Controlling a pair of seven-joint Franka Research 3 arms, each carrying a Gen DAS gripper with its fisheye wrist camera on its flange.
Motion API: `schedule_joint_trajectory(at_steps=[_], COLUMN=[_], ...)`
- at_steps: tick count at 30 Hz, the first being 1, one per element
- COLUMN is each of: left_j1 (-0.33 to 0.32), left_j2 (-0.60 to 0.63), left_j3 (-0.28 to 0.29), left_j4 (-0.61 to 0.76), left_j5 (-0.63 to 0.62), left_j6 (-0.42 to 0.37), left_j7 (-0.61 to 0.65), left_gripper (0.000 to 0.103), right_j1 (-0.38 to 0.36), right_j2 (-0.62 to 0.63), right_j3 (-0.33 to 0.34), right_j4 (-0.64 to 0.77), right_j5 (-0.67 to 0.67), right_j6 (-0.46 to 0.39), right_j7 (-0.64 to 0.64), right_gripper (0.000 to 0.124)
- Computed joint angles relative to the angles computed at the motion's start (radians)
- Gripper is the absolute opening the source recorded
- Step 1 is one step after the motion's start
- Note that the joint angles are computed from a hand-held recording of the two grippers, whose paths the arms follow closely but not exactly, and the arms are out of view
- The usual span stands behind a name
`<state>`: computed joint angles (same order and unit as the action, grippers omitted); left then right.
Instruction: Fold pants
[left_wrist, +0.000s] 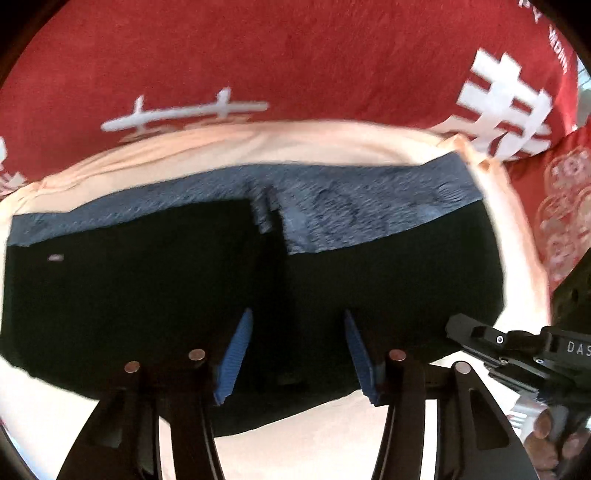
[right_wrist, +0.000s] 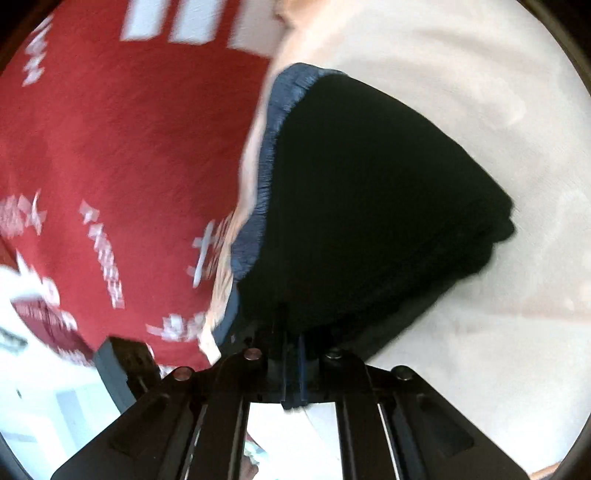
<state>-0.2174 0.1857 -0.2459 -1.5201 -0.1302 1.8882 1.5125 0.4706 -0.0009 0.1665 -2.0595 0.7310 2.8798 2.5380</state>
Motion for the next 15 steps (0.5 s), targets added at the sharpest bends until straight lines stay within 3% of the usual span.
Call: schedule_joint_trajectory(at_steps=[1,2,5,7,9,12,14,15], left_j1=[-0.001,0.001,-0.004,-0.002,-0.003,-0.005,-0.013,-0.020], left_j2=[0.002,0.003,-0.002,-0.006,-0.001,0.006,0.025,0.041], left_j3=[0.002,0.005,0.012,0.014,0.015,0.013,0.007,0.004], left_j4=[-0.008,-0.016,-0.022,-0.012,0.012,0.063,0.102,0.128], left_j5=[0.009,0.006,0.054,0.075,0.099,0.120,0.122,0.126], left_j6=[-0.009,-0.010,0.012,0.014,0.000,-0.004,0.003,0.003], left_j7=[-0.015,-0.027,-0.075,-0.075,-0.080,-0.074,-0.077,-0.080], left_gripper=[0.054,0.056,0.076,0.076,0.076,0.076,0.076,0.076], right_j1=[0.000,-0.001,-0.008,-0.018,-0.037,-0.057,-0.066,-0.076], right_j2=[-0.004,-0.004,0.029,0.056,0.055,0.009,-0.048,-0.065], right_j3=[-0.001,-0.001,-0.006,-0.002,-0.009,-0.025,-0.036,-0.046], right_j4=[0.011,0.012,0.019,0.028,0.060,0.075,0.045,0.042], right_j5=[-0.034,-0.035,-0.062,0.047,0.075,0.028,-0.006,-0.041], right_j6=[-0.060,-0.064,-0.132,-0.127,-0.204,-0.308,-0.295,-0.298], right_j7=[0.007,0.008,0.008,-0.094,-0.185,-0.264,-0.312,-0.319], right_gripper=[0.005,0.005,0.005,0.005,0.009,0.031,0.050,0.054])
